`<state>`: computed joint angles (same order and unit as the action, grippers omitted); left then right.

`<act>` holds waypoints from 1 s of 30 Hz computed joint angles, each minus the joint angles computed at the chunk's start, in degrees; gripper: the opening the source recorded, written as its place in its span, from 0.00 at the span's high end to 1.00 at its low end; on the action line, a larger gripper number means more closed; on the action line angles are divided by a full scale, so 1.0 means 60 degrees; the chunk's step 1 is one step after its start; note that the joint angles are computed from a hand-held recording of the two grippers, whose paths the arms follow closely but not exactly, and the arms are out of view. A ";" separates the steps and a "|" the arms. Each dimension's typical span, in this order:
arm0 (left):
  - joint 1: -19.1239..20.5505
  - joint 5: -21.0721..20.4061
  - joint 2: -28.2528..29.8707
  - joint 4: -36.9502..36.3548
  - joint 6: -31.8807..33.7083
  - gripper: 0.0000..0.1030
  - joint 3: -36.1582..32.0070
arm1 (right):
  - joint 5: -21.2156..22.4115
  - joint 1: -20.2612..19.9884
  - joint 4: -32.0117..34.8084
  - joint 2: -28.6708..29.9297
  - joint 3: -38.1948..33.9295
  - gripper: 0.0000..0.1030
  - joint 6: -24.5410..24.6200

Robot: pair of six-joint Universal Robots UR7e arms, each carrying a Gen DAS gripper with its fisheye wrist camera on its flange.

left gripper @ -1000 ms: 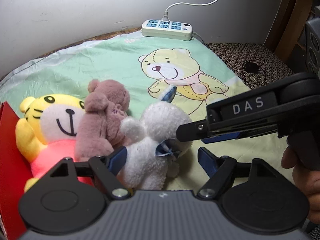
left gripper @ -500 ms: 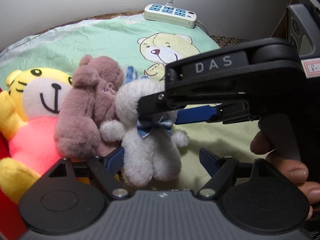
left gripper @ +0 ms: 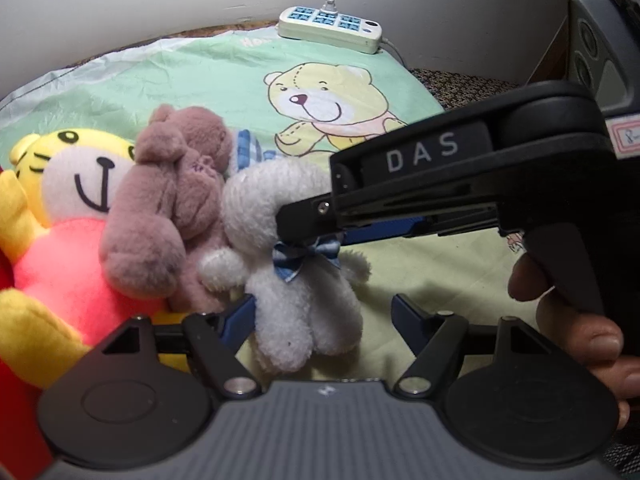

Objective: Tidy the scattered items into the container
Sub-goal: 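Lift the grey-white bunny off the sheet with both tools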

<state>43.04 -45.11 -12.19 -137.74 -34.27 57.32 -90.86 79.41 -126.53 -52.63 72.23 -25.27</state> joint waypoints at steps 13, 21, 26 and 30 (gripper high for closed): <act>-0.0058 0.0049 -0.0427 -0.0088 -0.0678 0.30 0.0725 | 0.0074 -0.0216 0.0253 -0.0511 0.0509 0.58 0.0182; 0.0224 0.0119 0.0097 0.0306 -0.0334 0.30 -0.0184 | 0.0097 -0.0147 -0.0094 -0.0200 0.0375 0.45 -0.0038; 0.0297 0.0182 0.0288 0.0588 -0.0164 0.30 -0.0463 | 0.0217 -0.0196 0.0142 -0.0001 0.0212 0.44 -0.0081; 0.0321 0.0222 0.0356 0.0659 -0.0188 0.31 -0.0558 | 0.0364 -0.0220 0.0317 0.0105 0.0118 0.47 -0.0002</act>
<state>44.97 -43.78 -10.05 -133.79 -35.40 53.97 -88.68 78.10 -124.64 -52.00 72.94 -25.28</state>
